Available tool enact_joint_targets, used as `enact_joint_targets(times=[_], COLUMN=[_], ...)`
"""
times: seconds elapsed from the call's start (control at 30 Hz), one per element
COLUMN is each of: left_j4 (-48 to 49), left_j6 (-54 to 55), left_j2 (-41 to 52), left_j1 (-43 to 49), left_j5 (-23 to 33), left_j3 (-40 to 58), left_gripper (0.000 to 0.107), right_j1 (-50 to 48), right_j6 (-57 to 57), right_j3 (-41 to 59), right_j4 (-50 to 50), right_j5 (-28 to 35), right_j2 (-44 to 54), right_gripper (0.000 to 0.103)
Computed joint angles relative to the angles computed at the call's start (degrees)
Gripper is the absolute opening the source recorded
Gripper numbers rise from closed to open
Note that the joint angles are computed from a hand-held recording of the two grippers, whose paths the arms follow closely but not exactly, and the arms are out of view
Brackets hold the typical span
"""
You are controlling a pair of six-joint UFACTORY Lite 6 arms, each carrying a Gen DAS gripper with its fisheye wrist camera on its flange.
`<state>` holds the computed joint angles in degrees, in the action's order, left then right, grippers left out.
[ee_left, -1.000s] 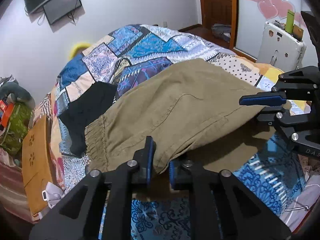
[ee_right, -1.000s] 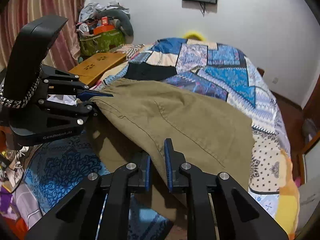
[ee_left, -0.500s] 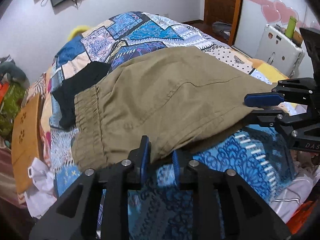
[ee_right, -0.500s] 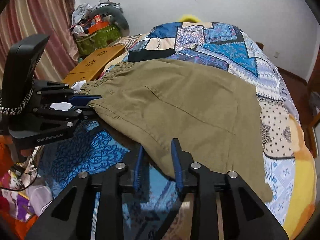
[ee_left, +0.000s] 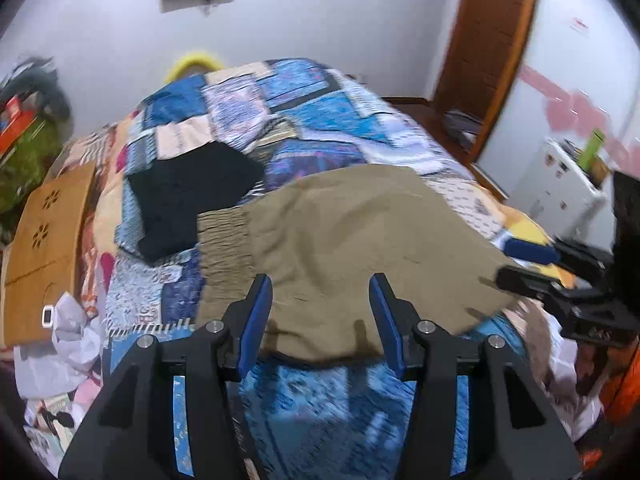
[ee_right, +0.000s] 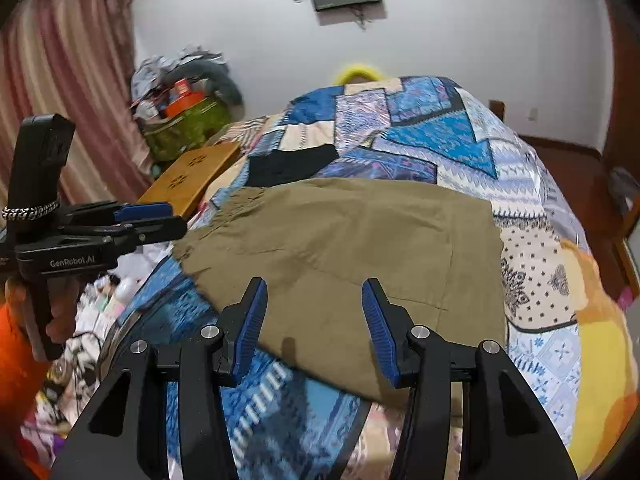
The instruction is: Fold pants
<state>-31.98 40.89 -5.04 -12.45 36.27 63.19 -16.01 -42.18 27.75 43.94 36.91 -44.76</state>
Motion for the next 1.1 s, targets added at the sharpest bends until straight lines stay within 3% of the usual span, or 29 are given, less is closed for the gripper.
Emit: enact_joint_targets(times=[0.2, 0.23, 0.27, 0.33, 0.47, 0.57, 0.63, 0.77, 0.9, 1.1], left_j4=[5.57, 6.25, 6.13, 3.70, 1.56, 7.45, 9.61, 2.25, 5.26, 5.59], left_j6=[-4.86, -4.53, -3.74, -0.79, 1.52, -4.12, -5.93, 1.46, -1.21, -1.32], left_j2=[10.16, 11.21, 11.83, 12.06, 12.60, 10.33, 9.53, 11.45, 10.98, 10.60], left_j1=[1.12, 1.47, 1.92, 3.61, 5.89, 5.00, 5.01, 7.20, 6.35, 7.55], left_j5=[-5.45, -6.92, -7.63, -8.85, -8.67, -13.73, -16.10, -14.13, -14.53, -8.15], left_j3=[0.40, -0.42, -0.89, -2.05, -1.84, -4.24, -5.58, -4.94, -4.95, 0.87], left_gripper=[0.050, 0.057, 0.067, 0.076, 0.076, 0.076, 0.076, 0.077, 0.076, 0.076], right_j1=[1.81, 0.86, -1.37, -6.21, -14.29, -14.98, -21.10, -34.15, -30.94, -28.25], right_j6=[-0.35, -1.14, -4.19, -9.50, -14.91, -10.83, -16.87, -26.47, -22.12, -17.98], right_j3=[-2.28, -2.84, -3.94, -5.53, -5.48, -7.08, -7.79, -8.10, -8.61, 1.09], right_j4=[-1.69, -1.54, 0.31, 2.66, 3.76, -1.84, 1.58, 6.93, 4.30, 0.27], right_j5=[-5.85, -5.90, -5.52, -3.54, 2.78, 0.53, 4.17, 13.71, 11.68, 12.98], right_j2=[8.62, 9.24, 9.30, 7.10, 5.15, 1.25, 1.49, 3.56, 0.60, 9.37], right_gripper=[0.046, 0.046, 0.045, 0.045, 0.045, 0.045, 0.045, 0.046, 0.046, 0.049])
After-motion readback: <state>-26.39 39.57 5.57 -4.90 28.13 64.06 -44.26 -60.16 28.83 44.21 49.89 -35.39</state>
